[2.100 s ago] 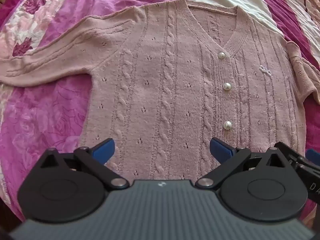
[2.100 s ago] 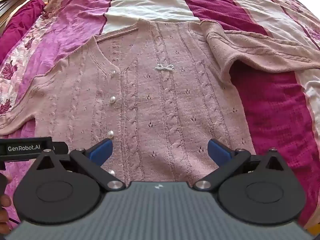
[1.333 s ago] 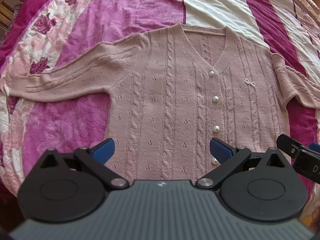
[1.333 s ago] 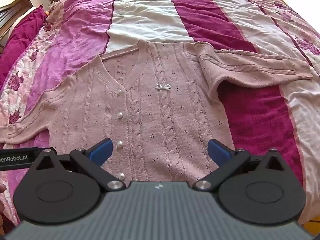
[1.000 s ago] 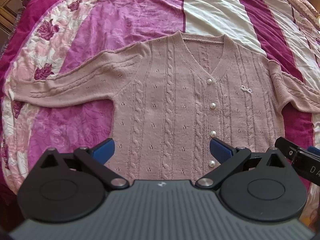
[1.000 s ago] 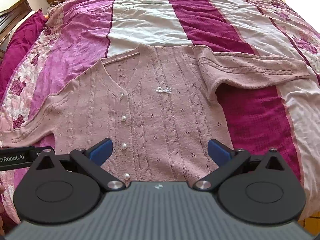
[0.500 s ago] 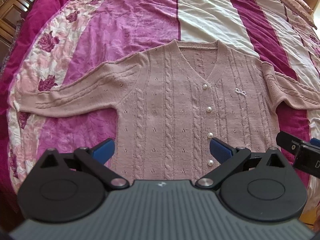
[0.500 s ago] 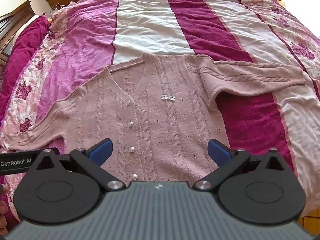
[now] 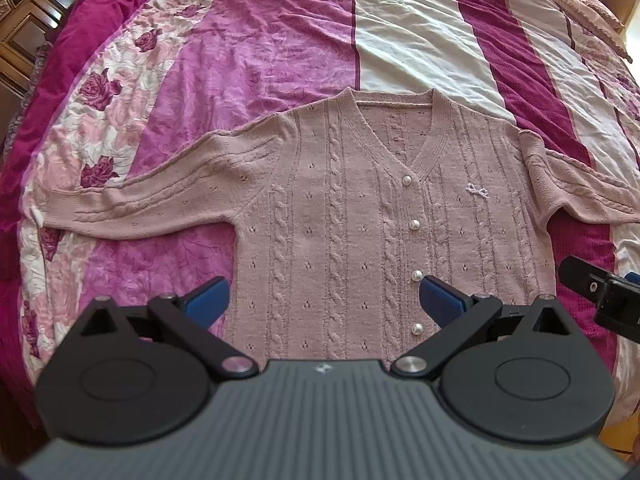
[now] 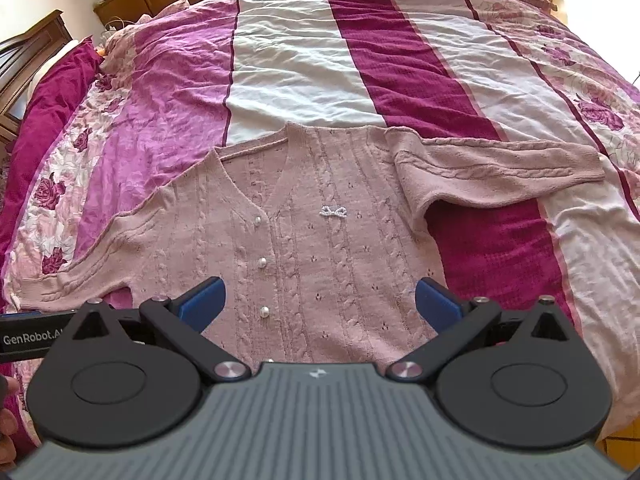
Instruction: Fold small clothes
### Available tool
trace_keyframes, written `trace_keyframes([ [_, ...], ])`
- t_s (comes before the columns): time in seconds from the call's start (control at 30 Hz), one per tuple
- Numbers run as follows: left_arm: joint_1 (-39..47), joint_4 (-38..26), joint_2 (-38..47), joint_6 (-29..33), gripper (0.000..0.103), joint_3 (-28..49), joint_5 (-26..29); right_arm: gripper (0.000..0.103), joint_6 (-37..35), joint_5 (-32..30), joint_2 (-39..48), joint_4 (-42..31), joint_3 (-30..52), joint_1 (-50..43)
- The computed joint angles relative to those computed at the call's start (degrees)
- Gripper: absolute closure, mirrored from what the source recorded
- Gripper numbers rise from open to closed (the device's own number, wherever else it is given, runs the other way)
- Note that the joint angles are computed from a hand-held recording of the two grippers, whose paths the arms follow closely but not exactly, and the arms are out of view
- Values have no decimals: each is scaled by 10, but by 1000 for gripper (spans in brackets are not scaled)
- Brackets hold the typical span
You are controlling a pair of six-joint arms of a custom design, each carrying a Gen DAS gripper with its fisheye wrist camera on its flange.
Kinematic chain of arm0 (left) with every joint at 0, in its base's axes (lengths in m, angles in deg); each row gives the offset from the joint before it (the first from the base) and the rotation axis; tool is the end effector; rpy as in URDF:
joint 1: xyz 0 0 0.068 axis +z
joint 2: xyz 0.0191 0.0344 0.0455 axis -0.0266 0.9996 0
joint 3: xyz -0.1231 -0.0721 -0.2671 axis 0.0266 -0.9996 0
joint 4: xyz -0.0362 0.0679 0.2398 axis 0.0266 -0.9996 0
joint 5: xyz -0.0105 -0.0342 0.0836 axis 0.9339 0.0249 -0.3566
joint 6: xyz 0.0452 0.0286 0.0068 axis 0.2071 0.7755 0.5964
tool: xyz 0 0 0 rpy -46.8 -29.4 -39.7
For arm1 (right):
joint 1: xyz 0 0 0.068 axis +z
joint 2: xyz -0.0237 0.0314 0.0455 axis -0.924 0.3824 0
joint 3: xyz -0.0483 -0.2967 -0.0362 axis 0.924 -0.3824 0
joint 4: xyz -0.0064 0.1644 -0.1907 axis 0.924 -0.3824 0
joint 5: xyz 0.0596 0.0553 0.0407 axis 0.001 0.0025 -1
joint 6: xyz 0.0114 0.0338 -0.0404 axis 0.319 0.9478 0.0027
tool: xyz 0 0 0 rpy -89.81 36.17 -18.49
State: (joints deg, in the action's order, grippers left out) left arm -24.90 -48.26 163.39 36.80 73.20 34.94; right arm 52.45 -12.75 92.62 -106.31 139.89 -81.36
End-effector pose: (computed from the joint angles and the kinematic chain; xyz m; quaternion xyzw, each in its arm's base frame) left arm 0.3172 -0.1268 0.3374 -0.0572 0.9736 0.0431 0.2170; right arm 0.2884 -0.0607 0.2953 0.0650 0.9518 0.1030 0.2815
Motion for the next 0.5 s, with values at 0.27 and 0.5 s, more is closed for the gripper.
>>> trace_keyframes([
  [0.27,-6,-16,2,-11,0,18,-8,0,-2,3,-7,4,-3,-2],
  [0.5,-9,-26,11,-9,0,35,-14,0,-21,-7,-5,-6,14,-3],
])
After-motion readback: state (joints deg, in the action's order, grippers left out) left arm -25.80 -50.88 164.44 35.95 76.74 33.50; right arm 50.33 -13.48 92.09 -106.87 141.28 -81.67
